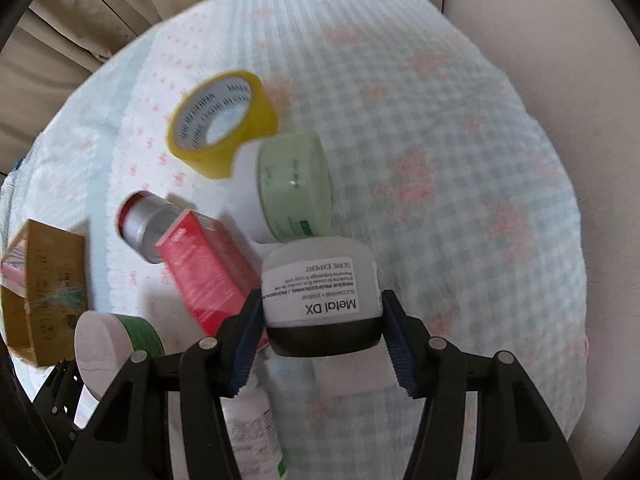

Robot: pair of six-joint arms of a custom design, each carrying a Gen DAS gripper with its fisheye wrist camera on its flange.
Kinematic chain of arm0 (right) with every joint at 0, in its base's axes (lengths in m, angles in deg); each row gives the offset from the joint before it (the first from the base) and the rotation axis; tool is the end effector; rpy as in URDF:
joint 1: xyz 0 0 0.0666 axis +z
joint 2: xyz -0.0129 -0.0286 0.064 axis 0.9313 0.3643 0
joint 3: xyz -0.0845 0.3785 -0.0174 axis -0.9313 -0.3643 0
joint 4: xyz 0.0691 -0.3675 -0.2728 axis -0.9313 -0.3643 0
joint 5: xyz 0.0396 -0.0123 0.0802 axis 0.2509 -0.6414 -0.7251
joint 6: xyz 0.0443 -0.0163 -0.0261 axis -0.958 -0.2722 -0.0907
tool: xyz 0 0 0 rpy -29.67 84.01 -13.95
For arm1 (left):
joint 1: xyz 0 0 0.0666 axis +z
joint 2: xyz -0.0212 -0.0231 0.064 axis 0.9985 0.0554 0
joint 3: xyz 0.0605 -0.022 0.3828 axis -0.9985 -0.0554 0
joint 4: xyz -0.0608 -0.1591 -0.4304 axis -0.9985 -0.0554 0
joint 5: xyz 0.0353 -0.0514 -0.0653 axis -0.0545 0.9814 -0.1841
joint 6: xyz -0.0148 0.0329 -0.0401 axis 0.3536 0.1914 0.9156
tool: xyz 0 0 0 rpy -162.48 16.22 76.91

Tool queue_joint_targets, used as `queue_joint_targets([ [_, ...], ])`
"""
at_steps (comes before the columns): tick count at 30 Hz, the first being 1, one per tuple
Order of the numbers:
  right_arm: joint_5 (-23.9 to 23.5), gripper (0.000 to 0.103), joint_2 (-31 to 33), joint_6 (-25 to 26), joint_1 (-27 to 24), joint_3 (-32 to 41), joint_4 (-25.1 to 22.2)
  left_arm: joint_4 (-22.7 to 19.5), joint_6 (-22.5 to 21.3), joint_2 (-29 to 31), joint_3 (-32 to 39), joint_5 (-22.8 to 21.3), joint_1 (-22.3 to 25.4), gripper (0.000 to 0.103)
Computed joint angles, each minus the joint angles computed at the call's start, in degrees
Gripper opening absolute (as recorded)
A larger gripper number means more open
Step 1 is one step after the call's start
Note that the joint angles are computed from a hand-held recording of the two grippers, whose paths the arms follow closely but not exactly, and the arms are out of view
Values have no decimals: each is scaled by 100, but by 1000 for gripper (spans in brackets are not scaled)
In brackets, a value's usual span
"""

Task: Organize rigid objects
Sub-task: 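Carry both jars over the cardboard box with both tools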

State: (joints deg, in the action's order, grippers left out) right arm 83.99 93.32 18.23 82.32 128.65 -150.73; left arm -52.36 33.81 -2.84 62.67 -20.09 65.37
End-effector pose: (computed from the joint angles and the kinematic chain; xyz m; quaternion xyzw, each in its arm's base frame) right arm 0.5038 0.1213 0.3999 0.0744 0.9846 0.0355 0.1540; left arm 0.4914 -0.1943 0.3769 0.0400 0.9777 -0.0778 0.1908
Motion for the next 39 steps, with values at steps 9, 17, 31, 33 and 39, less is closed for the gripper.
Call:
queue_joint_targets([
  [9,274,53,-750,-78,303,542,-380,-426,29,-748,719,-284,145,70],
  [17,552,53,-689,-114,967,1753,-737,-1216,-330,-1105,1713,-382,678,70],
  [31,1202,53,481,-1048,2616,3402,-982,-1947,-2238,-1034,2349,1049,3050,70],
  [33,1236,53,780,-1344,2839,3687,-1065,-2033,-2698,-874,2433,1312,3437,70],
  [39,1357,53,1819,-1949,3294,4648,-1450,-2256,-3699,-280,2595,1649,4088,70],
])
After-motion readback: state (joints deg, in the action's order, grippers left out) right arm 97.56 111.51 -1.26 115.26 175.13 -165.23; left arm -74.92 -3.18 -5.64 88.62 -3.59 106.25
